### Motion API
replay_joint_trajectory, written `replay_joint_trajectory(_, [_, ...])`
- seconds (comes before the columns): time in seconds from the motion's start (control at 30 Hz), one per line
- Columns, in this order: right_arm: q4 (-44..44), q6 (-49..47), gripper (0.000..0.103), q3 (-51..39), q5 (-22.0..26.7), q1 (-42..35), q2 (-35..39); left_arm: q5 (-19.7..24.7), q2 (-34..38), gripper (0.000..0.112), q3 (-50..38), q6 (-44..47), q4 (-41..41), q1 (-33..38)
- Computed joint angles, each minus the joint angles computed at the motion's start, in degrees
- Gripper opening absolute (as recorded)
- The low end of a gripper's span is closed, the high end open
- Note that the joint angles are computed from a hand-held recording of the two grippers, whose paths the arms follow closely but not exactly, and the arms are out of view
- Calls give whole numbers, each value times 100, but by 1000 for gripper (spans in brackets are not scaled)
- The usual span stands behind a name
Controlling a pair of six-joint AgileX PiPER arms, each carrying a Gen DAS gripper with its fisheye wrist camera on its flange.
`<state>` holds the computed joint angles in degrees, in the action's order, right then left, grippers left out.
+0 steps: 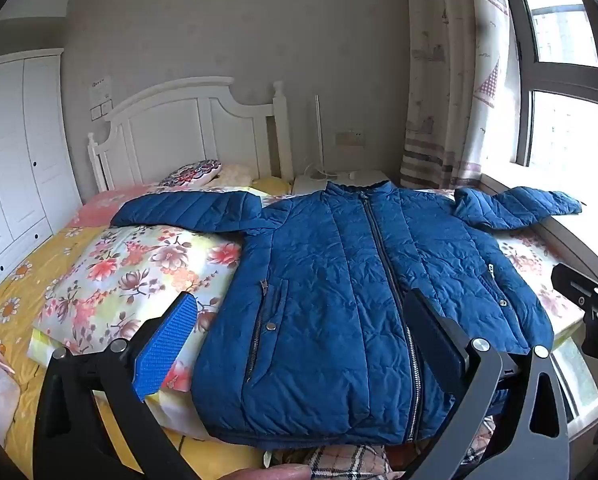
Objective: Fold large clothes
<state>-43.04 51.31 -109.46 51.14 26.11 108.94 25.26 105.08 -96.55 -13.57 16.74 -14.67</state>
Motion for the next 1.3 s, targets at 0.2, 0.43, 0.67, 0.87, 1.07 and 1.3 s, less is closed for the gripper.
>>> replay_joint_trajectory(0.2, [110,-141,101,-57,55,-27,15,-81,-66,99,121,167,-176,92])
replay_joint_trajectory(0.43, [130,-165,101,-24,-53,-54,41,-23,-19,99,70,179,-185,87])
replay_joint_trajectory(0.67, [30,-69,101,-32,-22,30,59,-58,-32,99,140,32,-52,52])
replay_joint_trajectory(0.87, [29,-78,101,-30,3,68,36,-135,-50,99,246,23,-44,66])
replay_joint_trajectory(1.07, [49,-101,101,-42,13,81,29,-207,-94,99,375,-4,-7,73])
replay_joint_trajectory(1.3, [34,-82,101,-48,11,97,41,-155,-63,99,306,-10,1,56])
